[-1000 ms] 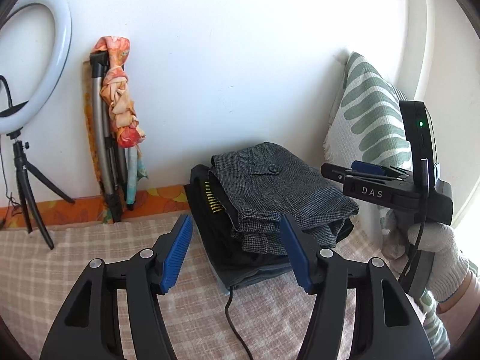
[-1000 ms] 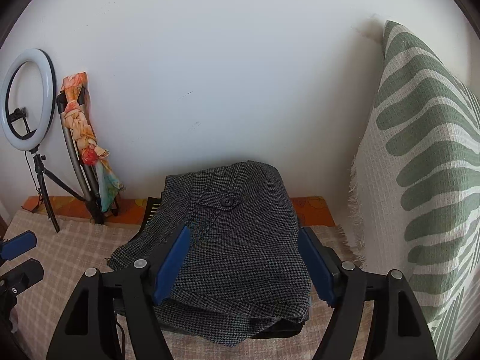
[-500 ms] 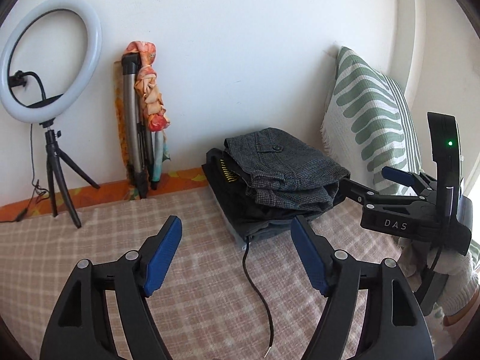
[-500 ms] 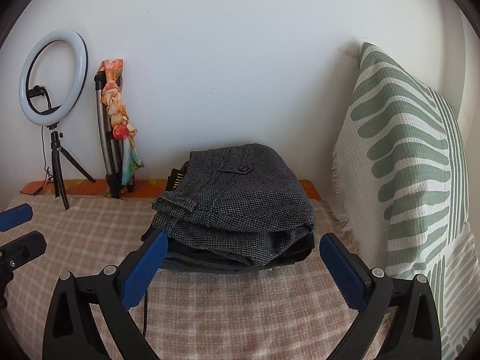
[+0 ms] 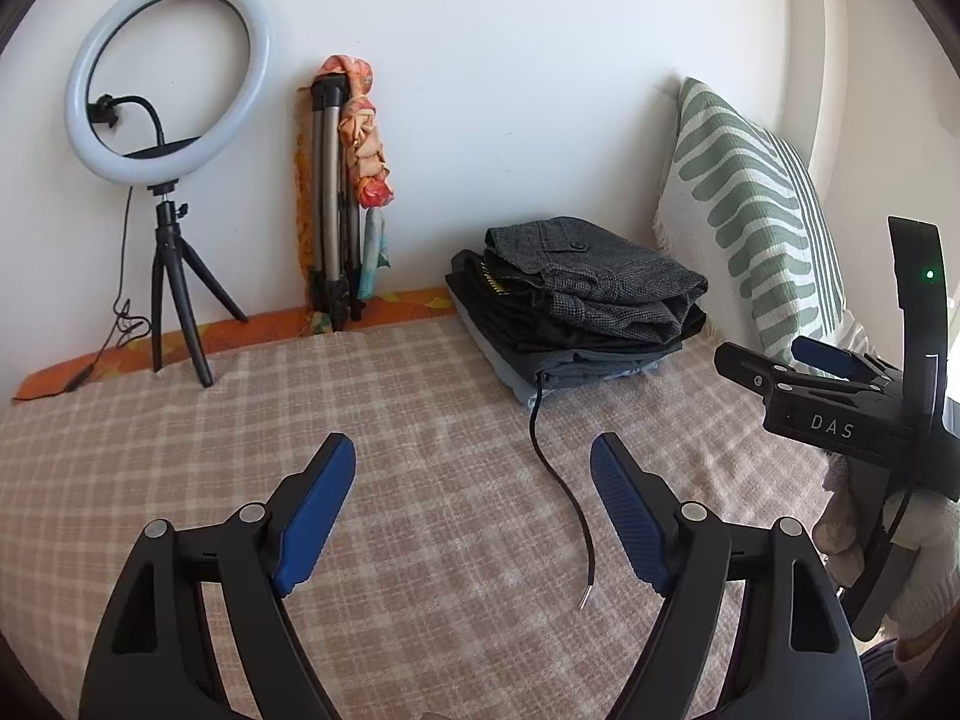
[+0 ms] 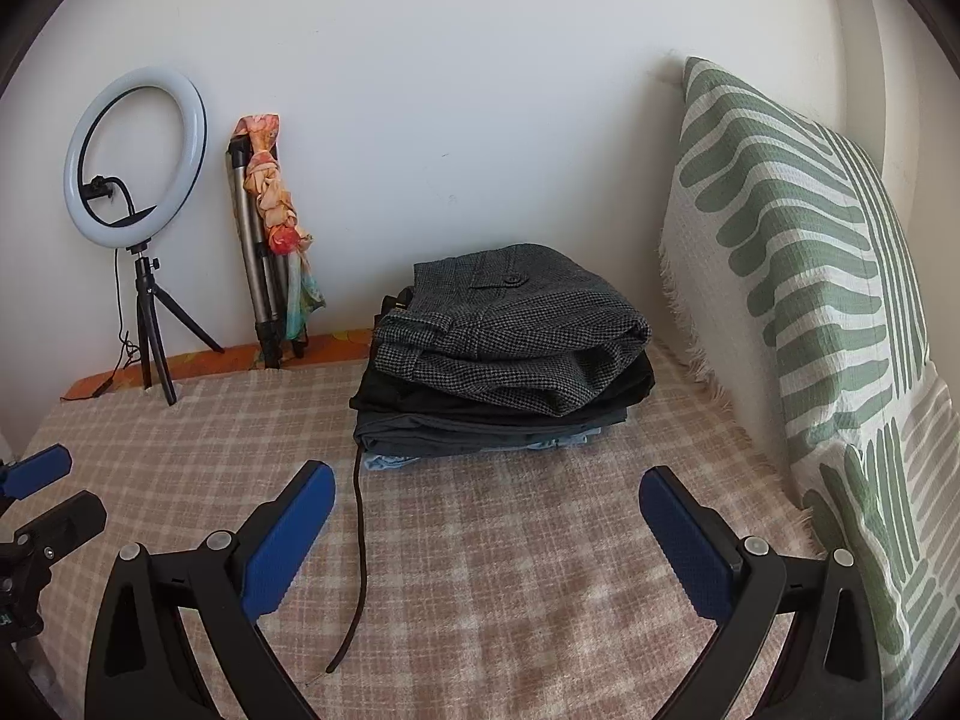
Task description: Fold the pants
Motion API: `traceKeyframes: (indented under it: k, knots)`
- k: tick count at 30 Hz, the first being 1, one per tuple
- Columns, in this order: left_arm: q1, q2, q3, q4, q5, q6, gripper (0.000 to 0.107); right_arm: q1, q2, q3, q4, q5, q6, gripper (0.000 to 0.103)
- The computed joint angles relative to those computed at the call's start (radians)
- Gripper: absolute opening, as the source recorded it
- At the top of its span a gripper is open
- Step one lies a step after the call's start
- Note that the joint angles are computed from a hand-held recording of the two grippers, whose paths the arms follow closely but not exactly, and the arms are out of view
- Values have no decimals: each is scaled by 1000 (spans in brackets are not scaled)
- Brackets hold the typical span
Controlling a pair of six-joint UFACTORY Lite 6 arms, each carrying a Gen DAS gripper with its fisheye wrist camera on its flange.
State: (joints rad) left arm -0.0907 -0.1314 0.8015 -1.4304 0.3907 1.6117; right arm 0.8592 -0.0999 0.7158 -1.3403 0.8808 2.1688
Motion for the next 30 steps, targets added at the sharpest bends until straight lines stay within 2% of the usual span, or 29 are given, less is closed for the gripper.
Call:
traceKeyframes:
  k: [13, 23, 30]
  knots:
    - [66, -3, -74, -117, 43, 197, 81, 60, 109, 38, -36, 84, 135, 103]
    - [90, -27, -89, -32, 61, 135, 81, 57, 106, 38, -55, 77, 156, 103]
    - [91, -55, -118, -25, 30, 146, 81, 93, 115, 63, -32, 140, 121, 103]
